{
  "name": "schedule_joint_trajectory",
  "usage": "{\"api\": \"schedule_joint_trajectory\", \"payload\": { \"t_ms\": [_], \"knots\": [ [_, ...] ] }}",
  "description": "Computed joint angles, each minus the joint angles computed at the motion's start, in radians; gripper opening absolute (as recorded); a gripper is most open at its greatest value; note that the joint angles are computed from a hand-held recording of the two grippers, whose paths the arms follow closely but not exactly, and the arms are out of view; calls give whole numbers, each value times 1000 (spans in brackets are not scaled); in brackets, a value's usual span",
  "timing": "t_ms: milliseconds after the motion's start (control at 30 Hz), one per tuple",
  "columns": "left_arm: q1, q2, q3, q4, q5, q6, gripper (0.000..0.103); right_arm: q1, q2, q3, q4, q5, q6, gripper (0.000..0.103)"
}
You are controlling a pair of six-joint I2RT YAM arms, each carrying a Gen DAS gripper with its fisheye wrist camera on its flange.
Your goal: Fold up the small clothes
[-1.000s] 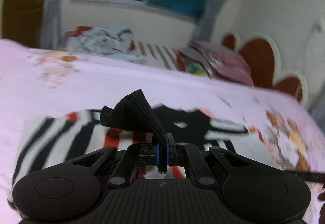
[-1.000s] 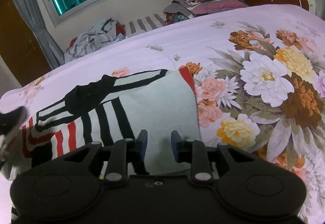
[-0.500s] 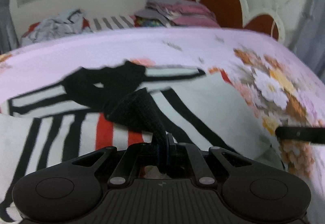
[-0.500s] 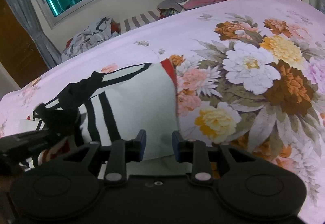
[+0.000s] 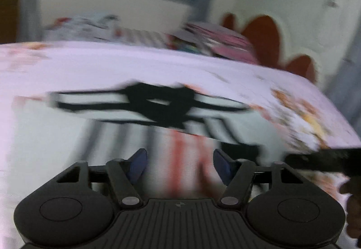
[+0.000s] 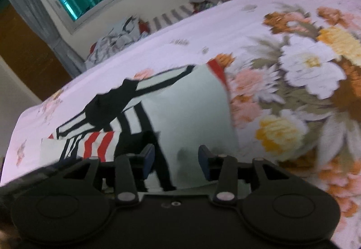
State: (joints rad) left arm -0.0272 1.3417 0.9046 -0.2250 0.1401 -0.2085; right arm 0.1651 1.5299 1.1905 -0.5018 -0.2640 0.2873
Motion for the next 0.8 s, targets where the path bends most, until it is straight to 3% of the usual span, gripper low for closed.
{"api": "schedule_joint_trajectory", "payload": {
  "t_ms": [167,267,333,433,600,700,800],
  "knots": [
    [217,43,33,-30,27,71,61,53,129,78,9,8,-7,40],
    [310,-50,-54,-31,82,83,61,91,154,111,2,57,-39,37],
    [324,-175,-165,-45,42,111,61,99,160,125,-16,61,-70,26],
    [325,-300,-287,-54,-53,113,52,104,152,120,-30,61,-83,26],
    [400,-424,-352,-74,-3,172,52,119,122,97,-38,63,-66,32],
    [376,-442,-371,-98,-23,244,52,127,138,113,-49,70,-80,32],
    [368,-365,-350,-68,-28,233,52,131,156,140,-57,70,-88,25]
  ]
}}
